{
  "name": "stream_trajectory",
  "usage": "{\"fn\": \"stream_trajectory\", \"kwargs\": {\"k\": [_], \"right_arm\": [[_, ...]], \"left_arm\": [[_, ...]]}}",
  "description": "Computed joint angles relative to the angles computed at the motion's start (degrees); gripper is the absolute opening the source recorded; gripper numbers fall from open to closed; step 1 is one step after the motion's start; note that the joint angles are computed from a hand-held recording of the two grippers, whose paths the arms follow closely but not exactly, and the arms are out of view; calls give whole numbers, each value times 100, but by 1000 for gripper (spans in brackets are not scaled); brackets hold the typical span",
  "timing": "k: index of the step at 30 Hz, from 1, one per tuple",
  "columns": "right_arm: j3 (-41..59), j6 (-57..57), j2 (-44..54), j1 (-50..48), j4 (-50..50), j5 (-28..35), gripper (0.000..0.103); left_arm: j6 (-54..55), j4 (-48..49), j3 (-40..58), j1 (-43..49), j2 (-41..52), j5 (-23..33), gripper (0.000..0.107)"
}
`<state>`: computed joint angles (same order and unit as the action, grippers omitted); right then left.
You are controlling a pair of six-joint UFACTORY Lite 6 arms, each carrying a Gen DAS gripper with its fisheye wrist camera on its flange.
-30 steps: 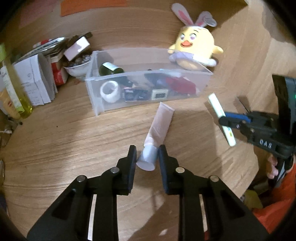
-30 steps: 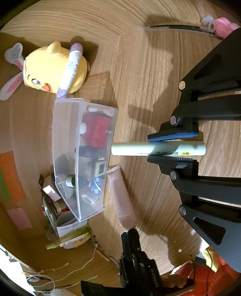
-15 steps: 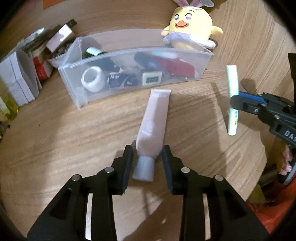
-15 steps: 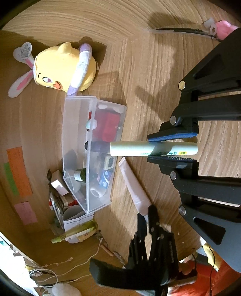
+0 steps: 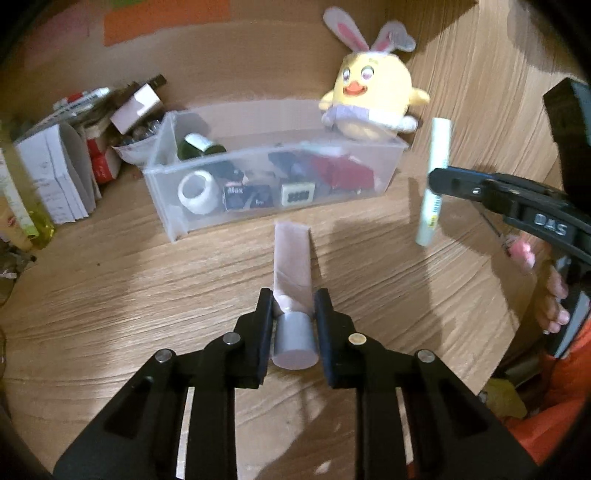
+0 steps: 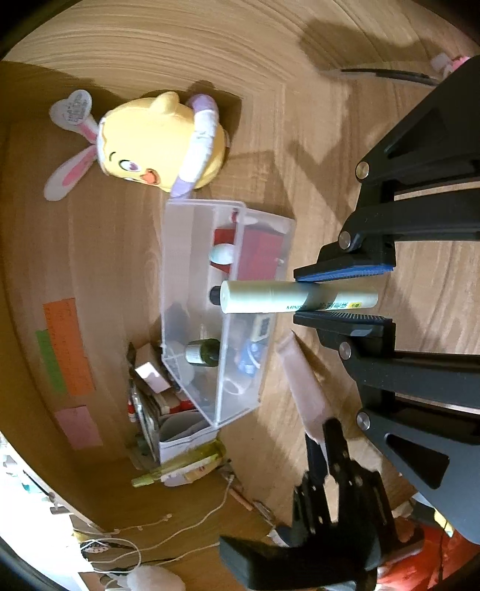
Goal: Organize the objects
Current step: 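Carry the pink tube and white tube over the clear box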
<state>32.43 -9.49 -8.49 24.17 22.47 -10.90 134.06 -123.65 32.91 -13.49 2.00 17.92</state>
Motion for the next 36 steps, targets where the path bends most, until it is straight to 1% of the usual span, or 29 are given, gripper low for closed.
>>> {"fn": "stream_trajectory", "kwargs": {"k": [2,4,7,11,16,17,27,29,30,32,36], "right_arm": [[46,110,-25,-53,-157,20,14],[119,-24,-19,-60,-32,24,14],[200,172,-9,-94,-246,41,14],[295,-210,-29,-32,114,52,14],[378,-626,-96,15,478,51,14],[393,-507,-109,3,321,61,14],[734,-648,-89,-115,298,73,14],[850,-701,-3,-147,301,73,14],[909,-704,44,-169,285,78,14],[1048,-551,167,-235,100,95,14],[1291,-103,393,-355,-375,110,14]], "left_arm": [[-136,106,-127,54,-271,35,22],[-293,250,-243,131,-546,77,22],[-455,354,-368,179,-888,92,22],[-845,686,-483,266,-1308,176,22],[-1034,753,-467,280,-1631,208,22],[-1049,739,-435,287,-1644,215,22],[-783,244,104,343,-1376,226,22],[-413,-191,237,333,-1240,194,22],[-29,-635,332,300,-1131,125,22],[376,-1106,549,290,-866,65,22],[414,-1242,1051,329,-297,31,22]]}}
